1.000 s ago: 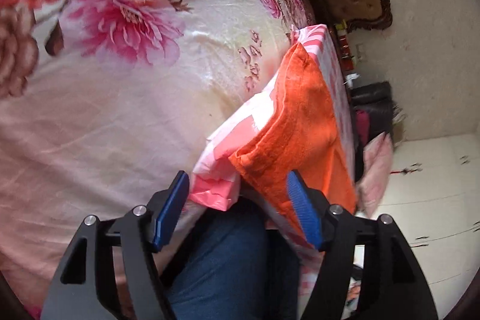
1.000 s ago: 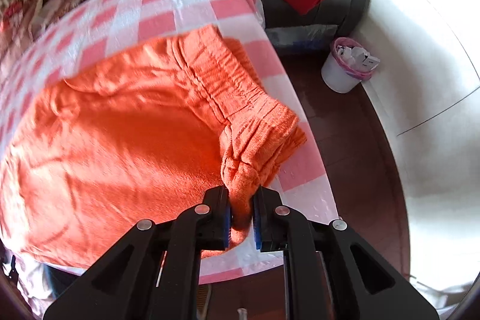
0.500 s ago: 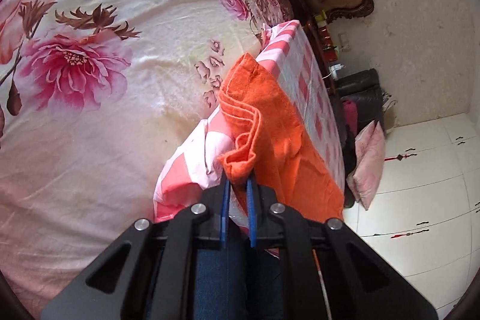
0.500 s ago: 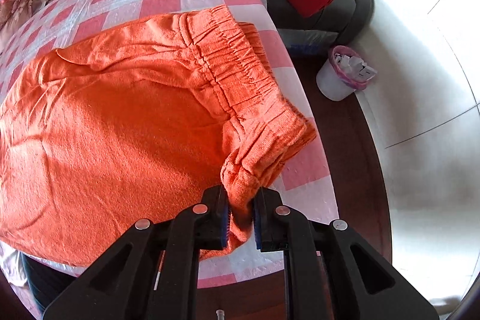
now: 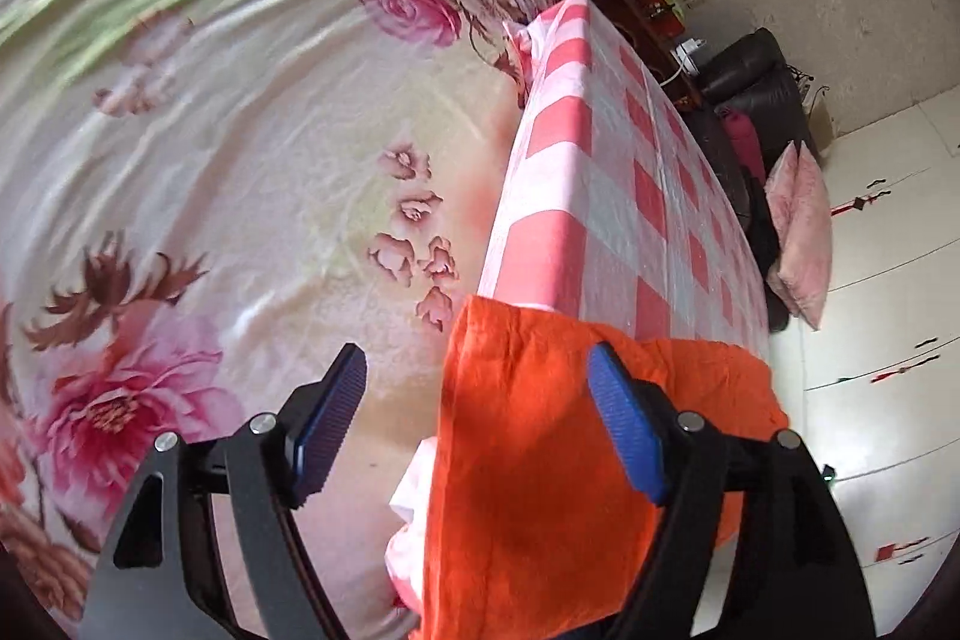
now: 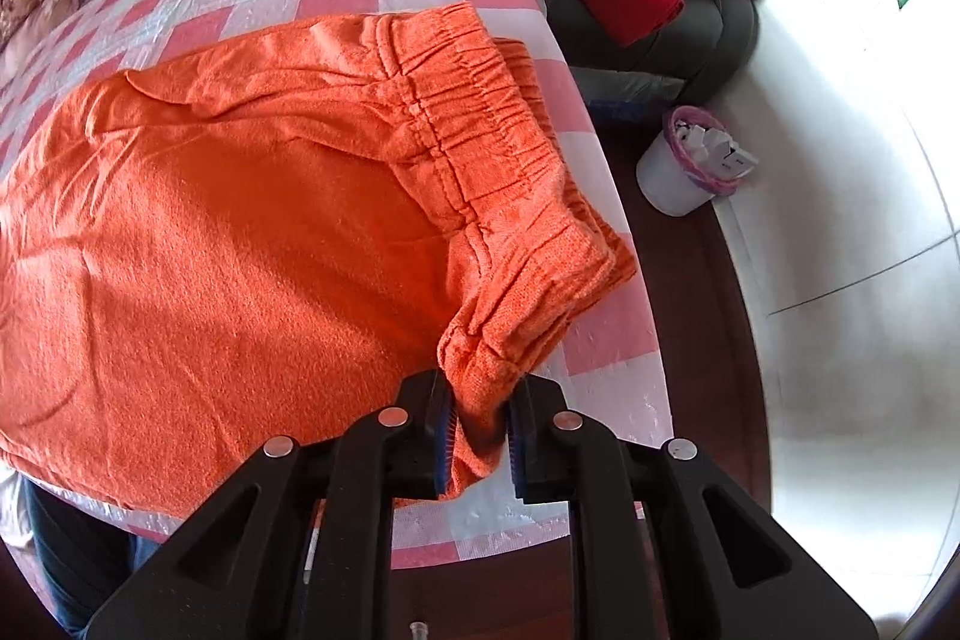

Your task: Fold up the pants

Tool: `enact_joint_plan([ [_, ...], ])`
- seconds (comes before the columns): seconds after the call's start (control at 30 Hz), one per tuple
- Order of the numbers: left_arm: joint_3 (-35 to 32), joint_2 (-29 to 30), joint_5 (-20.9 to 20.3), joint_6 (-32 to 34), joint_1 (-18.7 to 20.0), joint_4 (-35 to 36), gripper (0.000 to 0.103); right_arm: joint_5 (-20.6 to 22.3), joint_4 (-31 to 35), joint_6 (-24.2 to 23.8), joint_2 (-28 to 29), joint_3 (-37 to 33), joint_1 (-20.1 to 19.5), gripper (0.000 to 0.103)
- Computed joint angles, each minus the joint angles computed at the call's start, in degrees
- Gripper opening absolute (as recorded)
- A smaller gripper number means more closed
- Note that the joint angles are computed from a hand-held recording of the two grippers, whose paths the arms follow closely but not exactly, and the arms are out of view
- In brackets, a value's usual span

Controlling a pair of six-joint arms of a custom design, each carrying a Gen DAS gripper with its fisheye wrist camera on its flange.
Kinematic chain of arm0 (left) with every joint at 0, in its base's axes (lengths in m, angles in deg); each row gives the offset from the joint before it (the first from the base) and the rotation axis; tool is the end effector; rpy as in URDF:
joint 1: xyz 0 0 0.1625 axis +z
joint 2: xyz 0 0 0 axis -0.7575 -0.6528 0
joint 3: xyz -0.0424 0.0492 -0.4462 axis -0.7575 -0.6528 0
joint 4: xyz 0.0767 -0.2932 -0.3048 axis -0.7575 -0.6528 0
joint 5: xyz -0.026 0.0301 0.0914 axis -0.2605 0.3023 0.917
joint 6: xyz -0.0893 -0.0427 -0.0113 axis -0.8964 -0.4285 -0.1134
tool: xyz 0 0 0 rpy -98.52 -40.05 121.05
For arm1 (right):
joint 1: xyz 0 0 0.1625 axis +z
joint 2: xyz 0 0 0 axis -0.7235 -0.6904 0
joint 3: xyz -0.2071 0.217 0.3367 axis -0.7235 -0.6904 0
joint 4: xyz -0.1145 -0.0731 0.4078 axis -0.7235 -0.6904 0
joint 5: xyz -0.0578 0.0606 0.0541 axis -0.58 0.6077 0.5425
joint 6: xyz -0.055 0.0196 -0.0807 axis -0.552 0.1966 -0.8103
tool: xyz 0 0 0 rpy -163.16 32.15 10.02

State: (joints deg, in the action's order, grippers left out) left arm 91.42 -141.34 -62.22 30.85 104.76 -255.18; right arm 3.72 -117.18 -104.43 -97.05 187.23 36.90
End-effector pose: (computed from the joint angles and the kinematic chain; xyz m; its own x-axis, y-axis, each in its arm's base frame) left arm -0.1024 -0.4189 0.0713 -0.9984 0.0129 -0.0551 0.0275 0.9620 -0.2718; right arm -0.1932 -0.1359 0.4304 -0.4936 0.5413 0.6808 0.1296 0.8198 -0.5579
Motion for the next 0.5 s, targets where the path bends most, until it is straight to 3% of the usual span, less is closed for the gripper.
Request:
enact_joint_plan([
  [0.07,-2.3,3.2,-9.1,3.3,5.6,-1.2,0.07,1.4,0.7,-0.1,-0.6,0.1,-1.2,0.013],
  [0.1,-3.0,4.2,-13.5,5.2,7.2,-1.3,0.043,1.3,0.5,0.1,-0.6,0.2,-1.1,0.013],
  [0.13,-3.5,4.6,-15.7,7.4,7.2,-0.7,0.033,0.9,0.0,0.5,-0.4,0.2,-0.8,0.013],
  [0.17,-3.7,4.2,-15.4,8.7,6.4,0.0,0.02,-0.2,-0.9,1.2,0.1,0.3,0.3,0.013],
  [0.23,-5.0,2.6,-12.1,9.3,4.3,4.2,0.011,0.1,-1.2,1.6,0.1,0.4,0.2,0.013],
  [0.4,-13.3,2.6,-5.9,11.3,0.6,15.7,0.01,2.6,-1.6,4.0,0.9,0.2,-0.6,0.013],
  [0.5,-21.3,6.8,-2.3,12.0,-0.3,20.3,0.01,1.7,-4.5,7.0,3.8,-0.2,2.7,0.013],
])
